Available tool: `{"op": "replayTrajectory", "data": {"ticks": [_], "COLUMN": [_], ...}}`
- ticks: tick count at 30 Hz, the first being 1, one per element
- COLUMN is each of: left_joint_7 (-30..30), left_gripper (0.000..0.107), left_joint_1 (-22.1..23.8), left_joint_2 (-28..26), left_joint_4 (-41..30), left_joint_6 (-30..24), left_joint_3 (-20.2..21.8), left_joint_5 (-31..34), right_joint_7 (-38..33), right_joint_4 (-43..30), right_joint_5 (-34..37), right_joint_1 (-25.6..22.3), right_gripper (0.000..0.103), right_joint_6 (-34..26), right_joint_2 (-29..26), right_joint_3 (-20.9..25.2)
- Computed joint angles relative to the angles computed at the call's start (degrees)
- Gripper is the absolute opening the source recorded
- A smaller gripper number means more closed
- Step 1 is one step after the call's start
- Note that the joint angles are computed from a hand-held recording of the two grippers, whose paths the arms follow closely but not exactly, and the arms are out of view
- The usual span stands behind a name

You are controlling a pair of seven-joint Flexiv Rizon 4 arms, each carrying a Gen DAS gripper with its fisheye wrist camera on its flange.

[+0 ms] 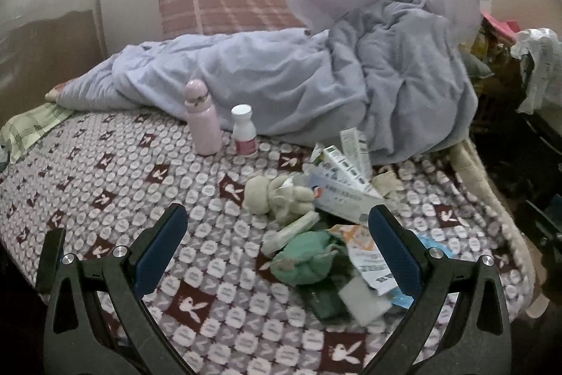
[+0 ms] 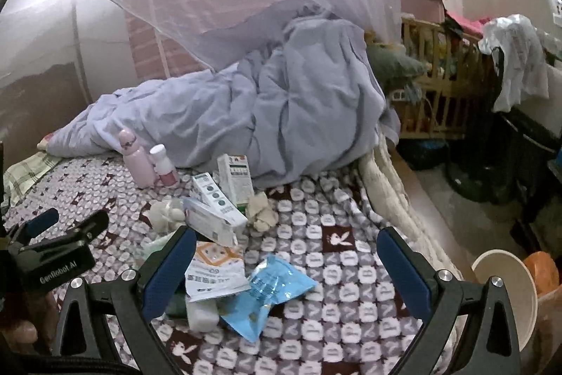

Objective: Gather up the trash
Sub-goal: 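Move both tools over the pile of trash on the blanket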

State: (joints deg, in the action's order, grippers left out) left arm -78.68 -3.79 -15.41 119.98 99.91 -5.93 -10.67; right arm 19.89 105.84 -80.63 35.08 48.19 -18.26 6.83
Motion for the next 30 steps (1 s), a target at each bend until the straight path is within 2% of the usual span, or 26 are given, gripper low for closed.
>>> {"op": "replayTrajectory", "data": {"ticks": [4,6,11,16,19,25,30], "left_joint_7": [0.2,0.0,-1.0,-1.6,-1.9,-2.1,-2.5], "left_gripper": [0.102,0.102,0.102,0.102,0.102,0.102,0.102], "left_joint_1": [6.2,7.3,4.6,7.8,6.2,7.5,5.1], "left_joint_2": [1.3,1.5,1.4,1.8,1.6,1.7,1.4], "left_joint_4": [1.9,2.1,1.9,2.4,2.0,2.2,1.8], "left_joint_6": [1.2,1.4,2.0,1.6,1.7,1.8,1.6], "left_joint_3": [-7.6,-9.1,-6.4,-9.7,-7.9,-9.4,-7.0], "left_joint_5": [-0.3,-0.1,0.6,0.9,1.0,1.2,1.2], "right_joint_7": [-0.1,-0.5,0.1,-0.2,-0.5,-0.7,-0.7], "right_joint_4": [0.0,-0.1,0.3,0.3,0.2,0.2,0.2], "right_joint_5": [0.4,1.1,0.5,0.7,0.9,1.0,0.1], "right_joint_1": [0.3,0.4,0.7,0.7,0.6,0.6,0.4], "right_gripper": [0.102,0.102,0.102,0.102,0.102,0.102,0.102], "right_joint_6": [-1.2,-1.9,-3.7,-4.4,-4.2,-4.8,-4.4], "right_joint_2": [0.2,0.3,0.7,0.7,0.7,0.8,0.7], "right_joint_3": [0.2,0.3,0.3,0.5,0.5,0.6,0.5]}}
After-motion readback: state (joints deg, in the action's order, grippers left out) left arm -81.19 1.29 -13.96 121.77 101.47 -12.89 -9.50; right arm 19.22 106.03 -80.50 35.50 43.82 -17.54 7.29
